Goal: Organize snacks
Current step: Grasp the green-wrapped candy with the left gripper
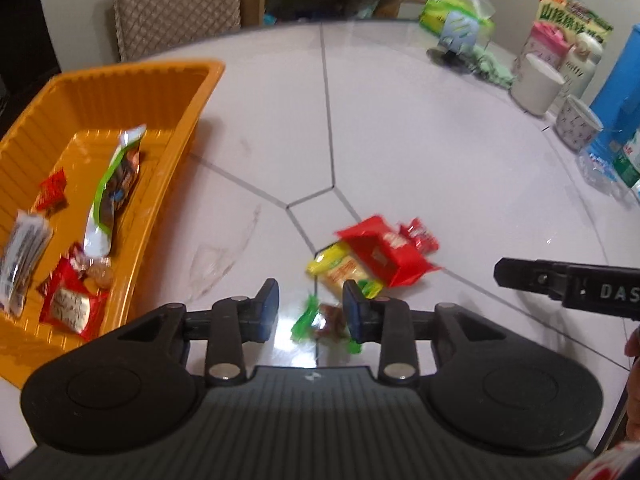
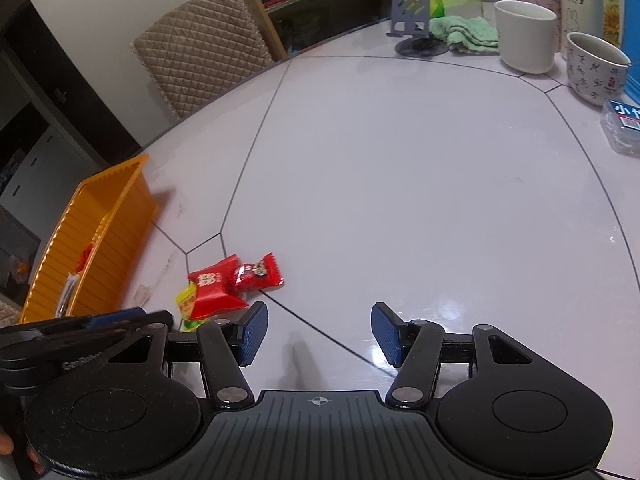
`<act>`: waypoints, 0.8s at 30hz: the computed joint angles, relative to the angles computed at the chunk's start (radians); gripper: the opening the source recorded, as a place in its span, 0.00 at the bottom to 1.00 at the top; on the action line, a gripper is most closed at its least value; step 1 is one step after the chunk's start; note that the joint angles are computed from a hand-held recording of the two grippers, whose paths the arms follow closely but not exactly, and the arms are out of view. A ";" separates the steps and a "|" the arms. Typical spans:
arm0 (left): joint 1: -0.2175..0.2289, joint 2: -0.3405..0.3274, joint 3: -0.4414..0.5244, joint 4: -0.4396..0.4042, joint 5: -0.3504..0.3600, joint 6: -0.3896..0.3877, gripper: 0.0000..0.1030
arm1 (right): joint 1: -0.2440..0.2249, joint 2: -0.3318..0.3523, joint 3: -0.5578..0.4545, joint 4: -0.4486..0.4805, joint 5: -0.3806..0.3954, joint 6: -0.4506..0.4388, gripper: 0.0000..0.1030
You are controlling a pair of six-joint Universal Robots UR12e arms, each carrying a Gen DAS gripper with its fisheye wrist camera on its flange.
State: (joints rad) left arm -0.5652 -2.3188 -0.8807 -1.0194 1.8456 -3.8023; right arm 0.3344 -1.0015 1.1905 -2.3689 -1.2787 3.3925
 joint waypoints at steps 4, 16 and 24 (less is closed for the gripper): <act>0.002 0.001 -0.005 -0.005 -0.024 -0.043 0.36 | 0.004 -0.001 0.001 0.001 0.008 -0.008 0.56; -0.006 0.029 -0.042 -0.019 0.012 -0.066 0.38 | 0.007 -0.016 0.023 0.032 0.027 -0.024 0.56; -0.008 0.039 -0.068 0.054 -0.024 0.034 0.46 | 0.008 -0.022 0.030 0.039 0.029 -0.031 0.56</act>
State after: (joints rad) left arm -0.5732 -2.2799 -0.9491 -0.9657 1.8214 -3.7680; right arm 0.3422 -1.0238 1.2207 -2.3300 -1.2498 3.3618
